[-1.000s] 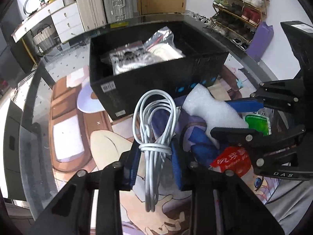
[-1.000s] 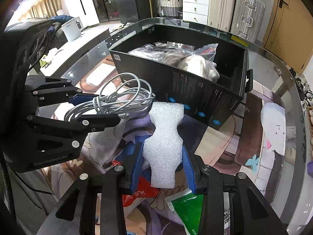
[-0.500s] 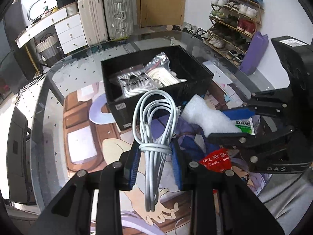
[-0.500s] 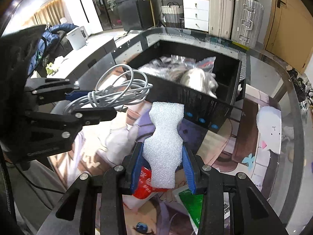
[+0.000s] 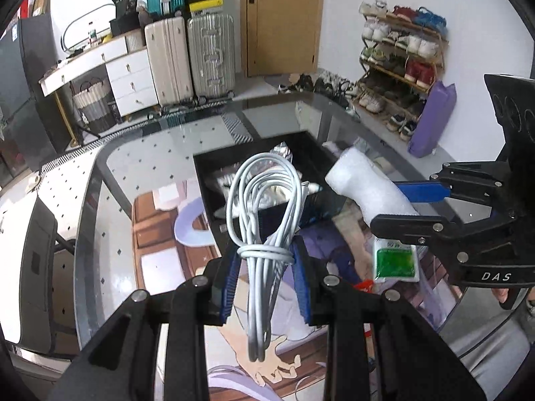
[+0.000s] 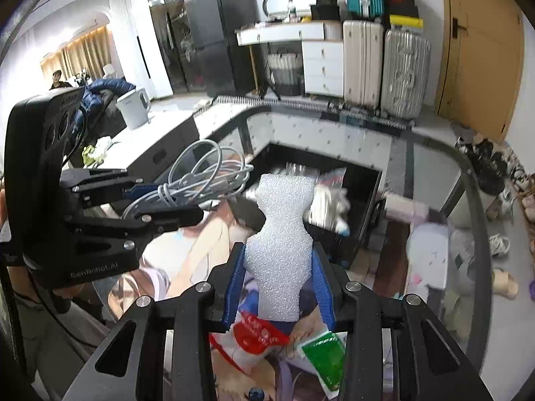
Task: Organize soft objects
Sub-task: 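Lift the foam piece with the right tool while the left tool lifts the cable toward the box, then lower the foam piece with the right tool while the left tool lowers the cable into the black box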
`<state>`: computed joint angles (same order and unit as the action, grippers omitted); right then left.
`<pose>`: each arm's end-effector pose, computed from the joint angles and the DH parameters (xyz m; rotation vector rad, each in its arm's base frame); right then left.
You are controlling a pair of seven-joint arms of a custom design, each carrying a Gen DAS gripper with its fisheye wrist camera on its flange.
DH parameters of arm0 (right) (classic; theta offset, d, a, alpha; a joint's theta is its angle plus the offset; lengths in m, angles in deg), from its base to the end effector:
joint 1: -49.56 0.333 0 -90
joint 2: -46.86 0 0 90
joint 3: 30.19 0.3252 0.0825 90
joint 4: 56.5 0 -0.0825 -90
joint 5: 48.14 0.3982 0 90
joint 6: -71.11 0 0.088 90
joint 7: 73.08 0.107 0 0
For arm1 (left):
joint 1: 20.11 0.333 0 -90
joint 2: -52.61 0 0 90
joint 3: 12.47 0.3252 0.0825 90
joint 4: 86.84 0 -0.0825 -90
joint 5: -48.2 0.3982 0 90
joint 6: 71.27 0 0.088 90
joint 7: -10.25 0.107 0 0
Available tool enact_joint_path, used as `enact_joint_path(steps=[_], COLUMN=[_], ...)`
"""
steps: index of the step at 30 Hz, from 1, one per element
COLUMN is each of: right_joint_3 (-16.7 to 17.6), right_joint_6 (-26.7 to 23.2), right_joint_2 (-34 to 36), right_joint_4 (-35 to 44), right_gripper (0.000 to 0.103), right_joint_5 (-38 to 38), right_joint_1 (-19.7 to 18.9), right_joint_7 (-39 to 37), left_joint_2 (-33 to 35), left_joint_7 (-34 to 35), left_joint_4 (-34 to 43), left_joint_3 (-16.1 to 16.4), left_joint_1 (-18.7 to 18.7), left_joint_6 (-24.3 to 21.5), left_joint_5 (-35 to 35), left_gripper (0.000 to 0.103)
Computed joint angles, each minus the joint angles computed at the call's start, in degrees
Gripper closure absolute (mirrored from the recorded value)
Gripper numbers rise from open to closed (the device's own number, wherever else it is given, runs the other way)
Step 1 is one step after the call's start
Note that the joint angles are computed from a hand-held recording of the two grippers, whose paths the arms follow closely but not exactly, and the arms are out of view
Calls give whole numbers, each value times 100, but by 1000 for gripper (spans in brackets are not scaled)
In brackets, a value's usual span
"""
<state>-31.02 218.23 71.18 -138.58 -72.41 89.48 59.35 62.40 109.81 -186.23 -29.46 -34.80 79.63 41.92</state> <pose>0.5770 0.4799 0.5370 -1.8897 1.5168 -0.5125 0.5834 -0.3397 0.5696 -1.2258 2.3847 -0.9589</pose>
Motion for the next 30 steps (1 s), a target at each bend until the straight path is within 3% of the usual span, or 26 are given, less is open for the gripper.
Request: enact_joint_path(steps=[6, 11, 15, 25, 30], right_joint_3=[-244, -385, -437, -763, -685], right_joint_6=[-38, -225, -319, -738, -894], right_joint_2=[33, 199, 396, 1135, 1606], right_joint_4=[253, 670, 1018, 2100, 2639], right_gripper=[64, 64, 64, 64, 64], right_joint_5=[-627, -1156, -1308, -1442, -899], right_joint_1=[237, 371, 372, 385, 123], right_joint_7=[495, 874, 1079, 1286, 1104], left_joint_2=[-25, 22, 170, 962, 1332], left_joint_7=[-103, -221, -829, -1472, -1829], left_joint_4=[61, 114, 235, 1095, 1491], left_joint_3=[-3, -24, 123, 127, 198], left_joint_1=[-26, -20, -144, -126, -212], left_joint_6=[300, 809, 1236, 1127, 939], left_joint_5=[8, 9, 623, 1084, 1305], left_gripper=[75, 75, 75, 75, 75])
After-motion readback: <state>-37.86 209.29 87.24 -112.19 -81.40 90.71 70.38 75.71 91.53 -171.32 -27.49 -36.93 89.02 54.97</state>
